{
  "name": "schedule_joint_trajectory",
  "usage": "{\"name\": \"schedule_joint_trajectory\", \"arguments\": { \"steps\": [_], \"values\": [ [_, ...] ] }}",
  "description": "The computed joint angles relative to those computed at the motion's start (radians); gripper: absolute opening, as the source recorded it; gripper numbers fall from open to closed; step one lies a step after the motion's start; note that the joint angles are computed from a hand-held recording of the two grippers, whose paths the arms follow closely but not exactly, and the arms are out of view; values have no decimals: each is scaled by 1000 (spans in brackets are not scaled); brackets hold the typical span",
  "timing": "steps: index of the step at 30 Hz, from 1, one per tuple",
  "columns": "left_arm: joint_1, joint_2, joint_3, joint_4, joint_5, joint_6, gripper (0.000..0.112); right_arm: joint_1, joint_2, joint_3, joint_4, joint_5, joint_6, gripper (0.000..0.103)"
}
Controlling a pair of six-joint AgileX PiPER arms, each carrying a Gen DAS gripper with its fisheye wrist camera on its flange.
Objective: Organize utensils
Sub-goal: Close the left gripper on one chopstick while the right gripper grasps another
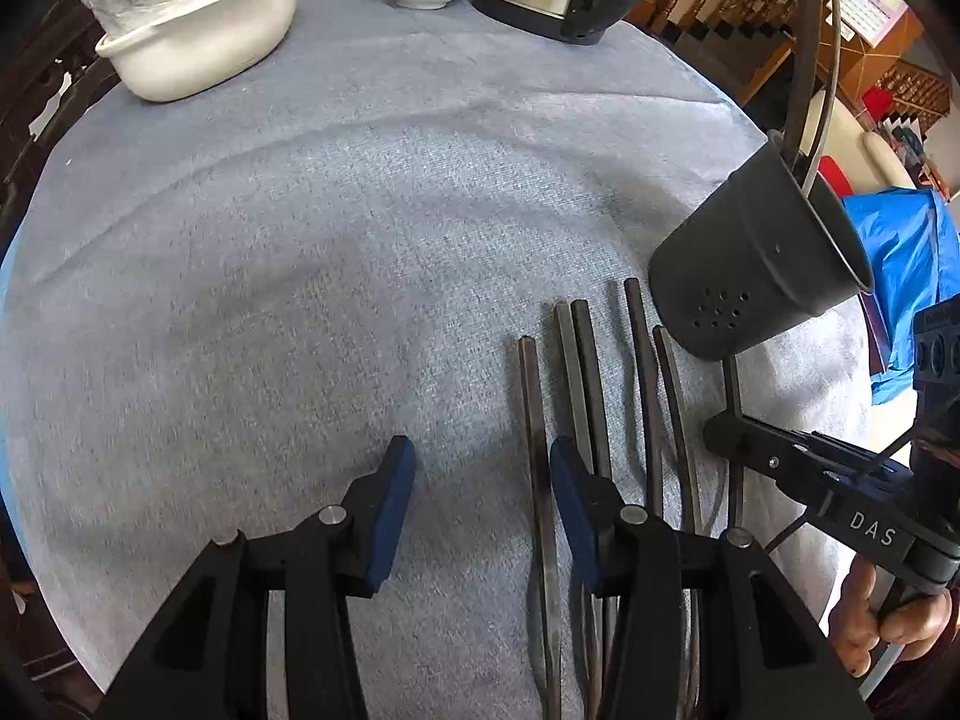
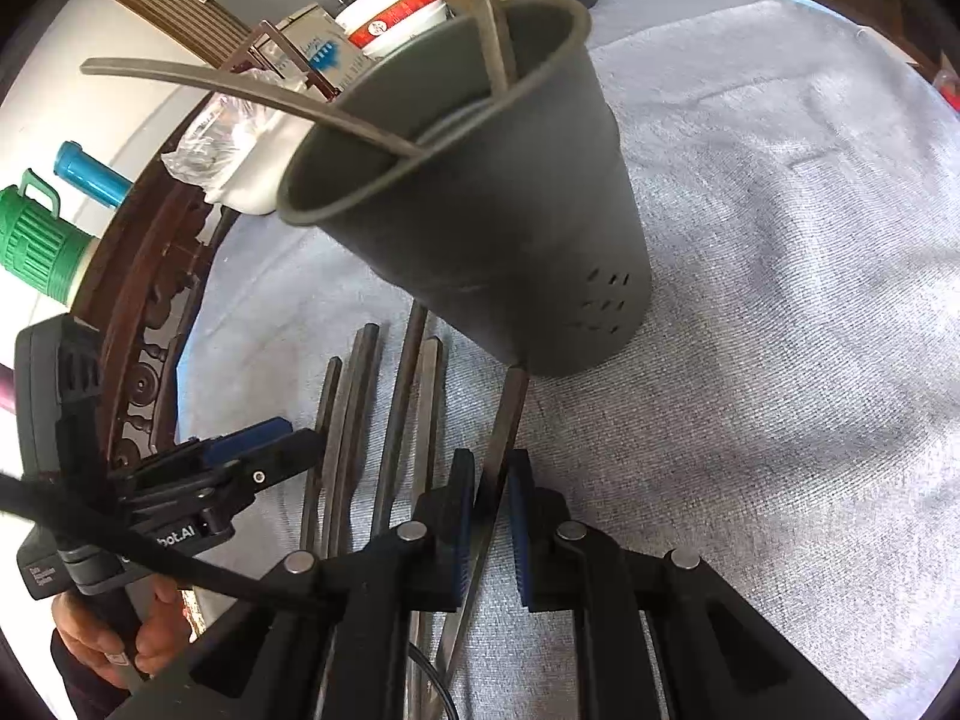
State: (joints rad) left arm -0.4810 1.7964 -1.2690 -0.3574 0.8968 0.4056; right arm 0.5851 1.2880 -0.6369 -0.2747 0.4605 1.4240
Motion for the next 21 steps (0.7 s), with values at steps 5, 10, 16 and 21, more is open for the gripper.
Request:
{"name": "schedule_joint_trajectory", "arguments": {
  "steps": [5, 10, 16, 21],
  "values": [
    [-47, 48, -38, 29, -31, -29, 47, -28, 2, 14, 53, -39, -50, 13],
    [-75, 68, -64, 73, -54, -45, 16, -55, -10, 28, 111, -58, -82, 13],
    [-43, 50, -40, -1, -54, -25, 6, -1, -86, 59, -36, -50, 78, 11],
    [-7, -85, 36, -58, -74, 13, 5, 109, -207, 49, -205, 50, 223, 10]
  ]
}}
